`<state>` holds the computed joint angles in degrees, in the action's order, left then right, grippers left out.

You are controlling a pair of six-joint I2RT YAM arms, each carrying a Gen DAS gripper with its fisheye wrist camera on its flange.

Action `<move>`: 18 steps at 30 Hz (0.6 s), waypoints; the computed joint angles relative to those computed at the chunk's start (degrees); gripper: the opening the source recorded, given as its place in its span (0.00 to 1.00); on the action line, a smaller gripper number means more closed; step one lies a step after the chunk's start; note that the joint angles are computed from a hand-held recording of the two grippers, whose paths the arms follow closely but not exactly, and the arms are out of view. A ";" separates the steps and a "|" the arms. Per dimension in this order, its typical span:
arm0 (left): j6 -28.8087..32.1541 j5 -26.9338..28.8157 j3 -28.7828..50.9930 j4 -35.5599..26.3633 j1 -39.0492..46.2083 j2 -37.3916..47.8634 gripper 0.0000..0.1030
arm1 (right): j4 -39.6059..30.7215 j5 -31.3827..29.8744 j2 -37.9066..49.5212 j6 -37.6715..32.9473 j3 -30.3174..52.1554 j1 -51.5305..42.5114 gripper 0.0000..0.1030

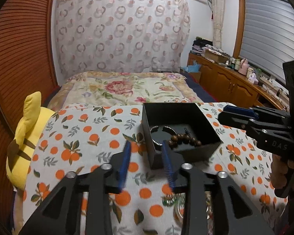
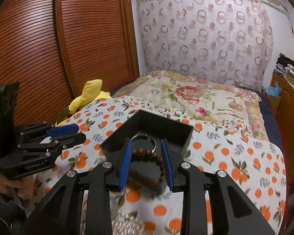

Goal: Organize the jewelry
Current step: 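Carry bangle and beads into the black box and open both tools, then move both open tools back over the jewelry pile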

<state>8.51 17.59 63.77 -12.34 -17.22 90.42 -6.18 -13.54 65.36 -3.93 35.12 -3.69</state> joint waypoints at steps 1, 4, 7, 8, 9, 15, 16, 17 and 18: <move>0.28 0.08 -1.38 0.18 0.09 -1.20 0.36 | -0.73 0.39 -2.68 0.15 -1.94 -0.03 0.32; 0.75 0.16 -4.82 0.33 0.09 -4.39 0.45 | -2.62 1.35 -8.64 0.47 -6.06 -0.10 0.32; 0.93 0.46 -8.26 0.71 0.20 -7.18 0.51 | -5.27 2.08 -15.24 1.14 -9.91 -0.32 0.32; 1.01 0.44 -8.96 0.72 0.18 -7.70 0.51 | -6.38 2.08 -17.37 1.34 -11.01 -0.58 0.32; 1.07 0.34 -10.10 0.76 0.13 -8.58 0.52 | -7.67 2.29 -19.81 1.61 -12.14 -0.70 0.32; 1.22 0.99 -15.39 0.57 0.35 -12.89 0.58 | -14.95 3.10 -31.48 2.95 -16.62 -0.97 0.32; 1.26 0.95 -16.42 0.48 0.27 -13.82 0.58 | -16.46 3.06 -33.45 3.14 -17.34 -0.93 0.32; 1.35 1.09 -16.90 0.55 0.37 -14.13 0.60 | -17.57 3.32 -34.81 3.50 -17.89 -0.46 0.32; 1.43 1.17 -17.51 0.51 0.37 -14.67 0.63 | -19.11 3.61 -36.79 3.75 -18.79 0.13 0.32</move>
